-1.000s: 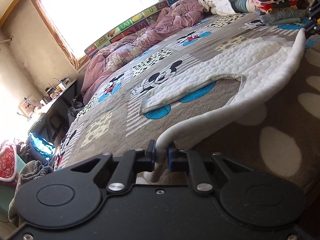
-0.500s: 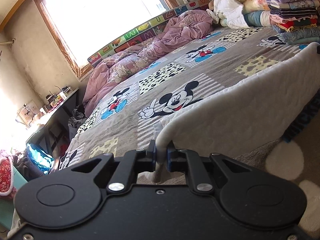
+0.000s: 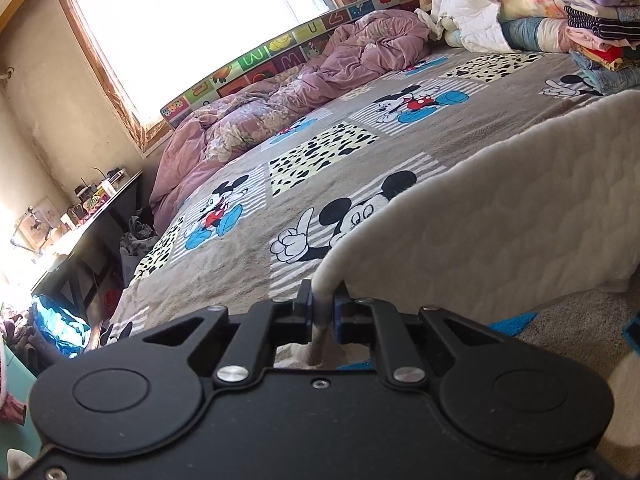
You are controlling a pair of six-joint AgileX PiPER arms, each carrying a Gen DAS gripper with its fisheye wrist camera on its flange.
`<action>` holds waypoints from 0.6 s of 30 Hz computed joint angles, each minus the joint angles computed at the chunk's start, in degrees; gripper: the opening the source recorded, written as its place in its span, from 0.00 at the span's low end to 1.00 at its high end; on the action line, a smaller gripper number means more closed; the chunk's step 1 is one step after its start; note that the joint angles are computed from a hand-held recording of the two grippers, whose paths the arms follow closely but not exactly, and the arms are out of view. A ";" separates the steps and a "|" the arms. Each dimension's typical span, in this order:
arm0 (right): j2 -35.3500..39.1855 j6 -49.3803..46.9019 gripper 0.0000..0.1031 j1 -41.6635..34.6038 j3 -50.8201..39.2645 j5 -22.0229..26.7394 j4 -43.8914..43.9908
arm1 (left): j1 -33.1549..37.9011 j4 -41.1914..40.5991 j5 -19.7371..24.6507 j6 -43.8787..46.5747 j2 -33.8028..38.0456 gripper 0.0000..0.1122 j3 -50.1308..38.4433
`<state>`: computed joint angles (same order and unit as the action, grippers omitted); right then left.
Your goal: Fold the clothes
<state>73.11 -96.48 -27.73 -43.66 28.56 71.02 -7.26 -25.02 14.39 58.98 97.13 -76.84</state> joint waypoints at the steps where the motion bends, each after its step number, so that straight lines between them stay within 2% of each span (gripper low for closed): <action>1: 1.05 -0.04 0.08 0.21 -0.60 -0.51 0.23 | -0.09 1.27 0.91 -1.34 1.04 0.07 -1.46; 5: 5.14 1.31 0.08 0.66 -3.15 -2.17 0.75 | -0.74 5.57 3.74 -5.44 4.78 0.07 -6.70; 10: 8.94 2.18 0.08 1.26 -5.39 -3.16 0.41 | -1.10 9.98 9.72 -11.02 10.08 0.07 -15.47; 18: 13.49 7.44 0.08 2.20 -8.79 -3.55 -4.51 | -1.16 12.10 18.32 -14.84 17.61 0.07 -27.34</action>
